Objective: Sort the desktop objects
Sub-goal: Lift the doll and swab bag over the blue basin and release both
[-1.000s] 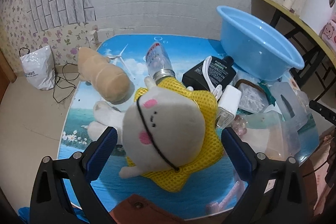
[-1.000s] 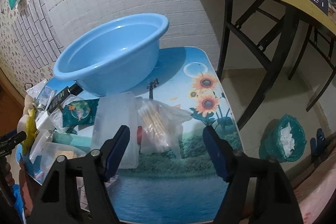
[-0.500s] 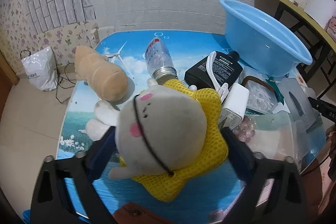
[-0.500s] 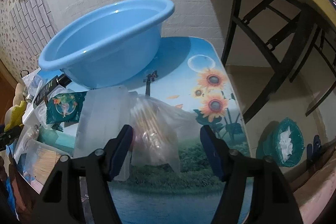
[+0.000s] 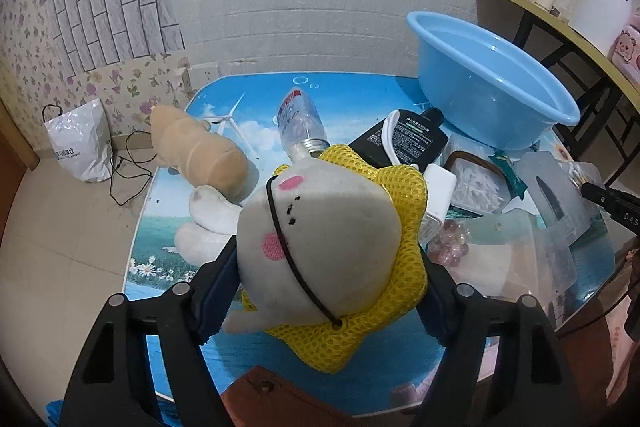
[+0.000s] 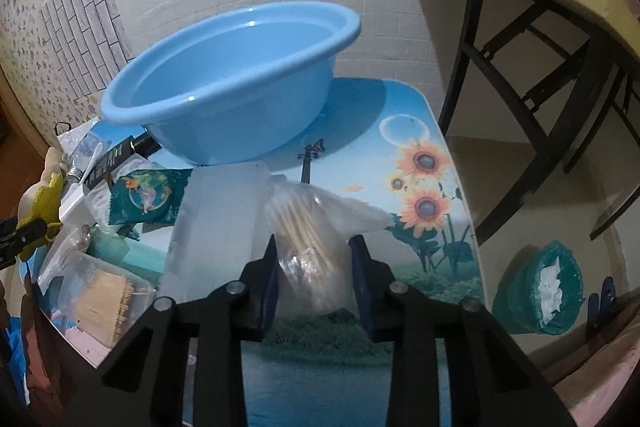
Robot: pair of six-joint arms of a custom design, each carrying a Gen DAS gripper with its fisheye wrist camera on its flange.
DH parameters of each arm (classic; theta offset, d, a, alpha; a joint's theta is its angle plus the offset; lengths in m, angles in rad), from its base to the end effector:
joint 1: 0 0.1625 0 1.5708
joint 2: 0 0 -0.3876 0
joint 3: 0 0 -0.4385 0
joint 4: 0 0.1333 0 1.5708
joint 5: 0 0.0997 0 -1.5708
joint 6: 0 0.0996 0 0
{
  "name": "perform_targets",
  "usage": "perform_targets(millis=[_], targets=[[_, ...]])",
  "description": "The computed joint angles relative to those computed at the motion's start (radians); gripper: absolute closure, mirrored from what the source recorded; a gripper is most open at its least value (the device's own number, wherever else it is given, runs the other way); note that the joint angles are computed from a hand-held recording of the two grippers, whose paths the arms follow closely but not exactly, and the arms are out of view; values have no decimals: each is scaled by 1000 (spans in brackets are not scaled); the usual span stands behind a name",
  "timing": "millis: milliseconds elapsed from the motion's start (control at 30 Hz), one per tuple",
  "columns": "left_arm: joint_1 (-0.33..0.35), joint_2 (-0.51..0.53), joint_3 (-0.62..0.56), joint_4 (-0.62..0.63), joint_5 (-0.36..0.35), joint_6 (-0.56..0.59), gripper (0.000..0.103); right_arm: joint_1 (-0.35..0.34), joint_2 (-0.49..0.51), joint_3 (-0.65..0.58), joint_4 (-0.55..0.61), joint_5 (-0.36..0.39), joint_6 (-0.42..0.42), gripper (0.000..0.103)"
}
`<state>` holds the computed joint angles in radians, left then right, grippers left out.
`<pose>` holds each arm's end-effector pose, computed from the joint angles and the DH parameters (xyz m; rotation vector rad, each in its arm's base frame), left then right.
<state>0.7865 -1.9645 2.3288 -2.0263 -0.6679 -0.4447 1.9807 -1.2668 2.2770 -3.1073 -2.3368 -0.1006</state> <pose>-0.1088 -0.4084 0.3119 0.3456 2.3232 -0.7440 0.2468 -0.4068 0.1490 0.3472 -2.3429 0.7729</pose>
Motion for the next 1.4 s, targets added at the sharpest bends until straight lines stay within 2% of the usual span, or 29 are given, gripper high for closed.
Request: perform_targets(millis=[200,533,700,800,900,1333,1400], targets=[[-19,-27,12,38,6,-22,26,22,-13,11,-7,-43,-6,71],[-43,-94,34,199,20,-107,25,30,-62,55,35,-77,24,71],[-30,-98,35,189,8,-105,23,26,-61,60,32,-69,35,68],[-26,-93,36,178,7,-94,19,27,-54,56,42,-70,36,52],[-21,-86,38,175,14,-89,16,26,-50,56,46,-65,34,46],[-3,-51,66,102,69,-33,9,9,-4,38,70,-100,37,45],[-9,-62,71,102,80,-37,18,4,4,37,60,-102,35,46]])
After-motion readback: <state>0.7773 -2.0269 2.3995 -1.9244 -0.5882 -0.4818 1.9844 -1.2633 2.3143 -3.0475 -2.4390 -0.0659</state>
